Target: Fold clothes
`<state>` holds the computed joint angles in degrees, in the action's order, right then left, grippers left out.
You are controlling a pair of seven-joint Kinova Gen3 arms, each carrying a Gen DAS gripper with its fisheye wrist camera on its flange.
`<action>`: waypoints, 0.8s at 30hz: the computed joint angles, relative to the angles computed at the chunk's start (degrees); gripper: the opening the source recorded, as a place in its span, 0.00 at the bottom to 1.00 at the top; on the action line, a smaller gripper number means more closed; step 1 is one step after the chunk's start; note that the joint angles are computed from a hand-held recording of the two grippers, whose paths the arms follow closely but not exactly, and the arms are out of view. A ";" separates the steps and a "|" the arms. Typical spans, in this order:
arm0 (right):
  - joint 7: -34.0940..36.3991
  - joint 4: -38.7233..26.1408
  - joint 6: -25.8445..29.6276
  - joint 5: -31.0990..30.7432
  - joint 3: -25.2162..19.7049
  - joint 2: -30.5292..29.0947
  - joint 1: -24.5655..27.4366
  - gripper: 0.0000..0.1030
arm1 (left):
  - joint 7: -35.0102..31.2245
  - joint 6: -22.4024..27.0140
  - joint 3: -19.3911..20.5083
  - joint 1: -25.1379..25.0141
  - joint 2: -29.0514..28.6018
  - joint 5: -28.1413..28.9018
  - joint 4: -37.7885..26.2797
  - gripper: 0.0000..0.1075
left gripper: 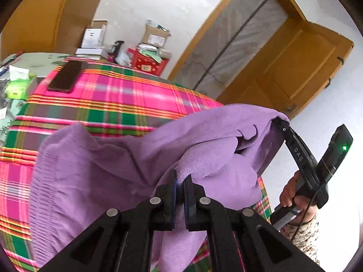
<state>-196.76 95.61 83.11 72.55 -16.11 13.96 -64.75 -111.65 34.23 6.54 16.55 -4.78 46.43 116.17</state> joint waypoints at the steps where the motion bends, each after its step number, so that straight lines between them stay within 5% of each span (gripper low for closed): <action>1: 0.61 -0.65 -0.43 -0.03 0.42 0.36 0.67 0.03 | -0.54 0.00 -0.56 -0.38 0.15 0.39 0.12 0.04; 24: 9.55 -4.54 -22.06 -16.10 10.88 8.61 14.88 0.03 | -6.67 1.94 -0.38 -9.08 8.17 4.34 2.11 0.05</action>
<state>-187.22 91.07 61.05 56.45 -5.22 22.57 -49.87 -118.32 36.17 6.16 7.47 3.39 50.76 118.28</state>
